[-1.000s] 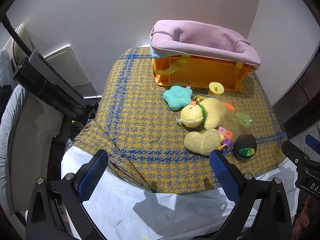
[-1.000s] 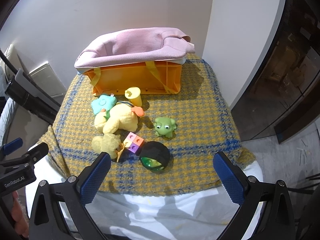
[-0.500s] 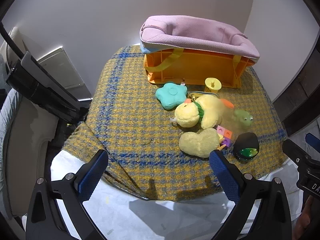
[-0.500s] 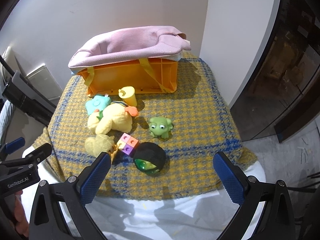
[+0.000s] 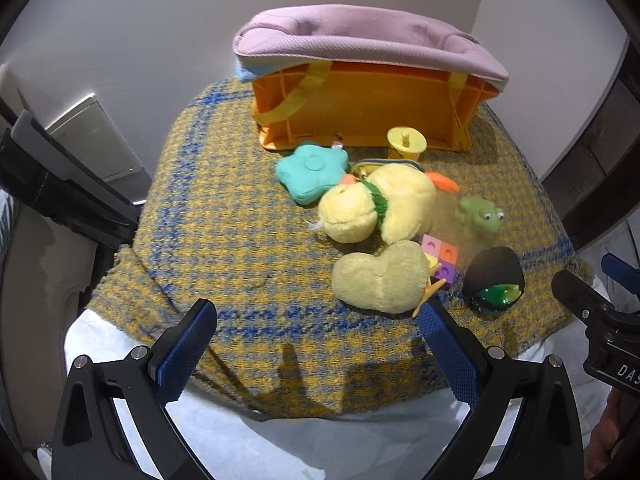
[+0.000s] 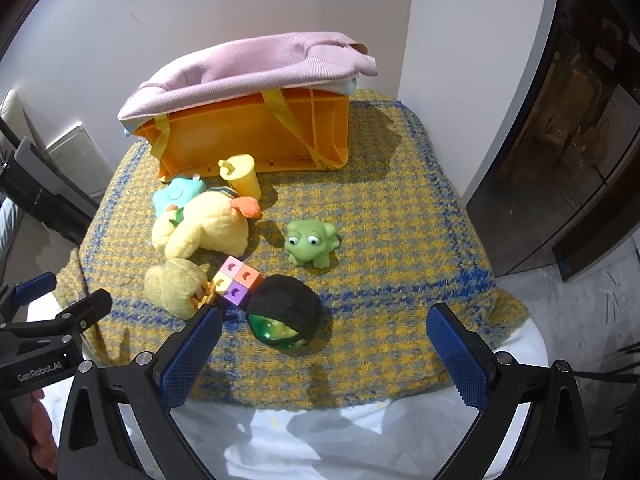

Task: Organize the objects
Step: 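Grasp the yellow plush heart with the left tool while the right tool grasps the black ball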

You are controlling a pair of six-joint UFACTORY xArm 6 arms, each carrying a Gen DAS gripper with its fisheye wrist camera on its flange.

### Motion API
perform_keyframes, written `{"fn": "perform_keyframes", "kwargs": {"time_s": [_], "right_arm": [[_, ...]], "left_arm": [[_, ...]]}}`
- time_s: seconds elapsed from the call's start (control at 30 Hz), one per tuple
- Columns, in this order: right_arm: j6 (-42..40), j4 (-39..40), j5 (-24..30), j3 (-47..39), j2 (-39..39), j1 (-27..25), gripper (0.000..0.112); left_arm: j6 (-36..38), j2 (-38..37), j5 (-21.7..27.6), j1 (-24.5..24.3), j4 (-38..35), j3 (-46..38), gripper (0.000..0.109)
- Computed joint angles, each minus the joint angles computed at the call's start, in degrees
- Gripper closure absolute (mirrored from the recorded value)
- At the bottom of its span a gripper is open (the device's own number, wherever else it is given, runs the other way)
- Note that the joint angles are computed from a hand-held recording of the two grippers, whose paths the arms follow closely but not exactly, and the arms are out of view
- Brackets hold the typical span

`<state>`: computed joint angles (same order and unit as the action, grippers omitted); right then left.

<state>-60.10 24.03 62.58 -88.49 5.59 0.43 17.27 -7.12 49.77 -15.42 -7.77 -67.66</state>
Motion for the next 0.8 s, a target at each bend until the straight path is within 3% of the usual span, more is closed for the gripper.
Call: {"fn": "perform_keyframes", "kwargs": {"time_s": [0.3,0.8], "right_arm": [[-1.1,-0.3,-0.9,-0.6,2.8,0.3,0.01],[-6.1,-2.4,3.3,-4.9,8.9,2.2,0.01]], "left_arm": [[1.2,4.0,-0.9,-2.9,-1.4,-0.9,0.008],[2.6,11.6,0.3,-4.6,-2.7,-5.4,0.021]]}}
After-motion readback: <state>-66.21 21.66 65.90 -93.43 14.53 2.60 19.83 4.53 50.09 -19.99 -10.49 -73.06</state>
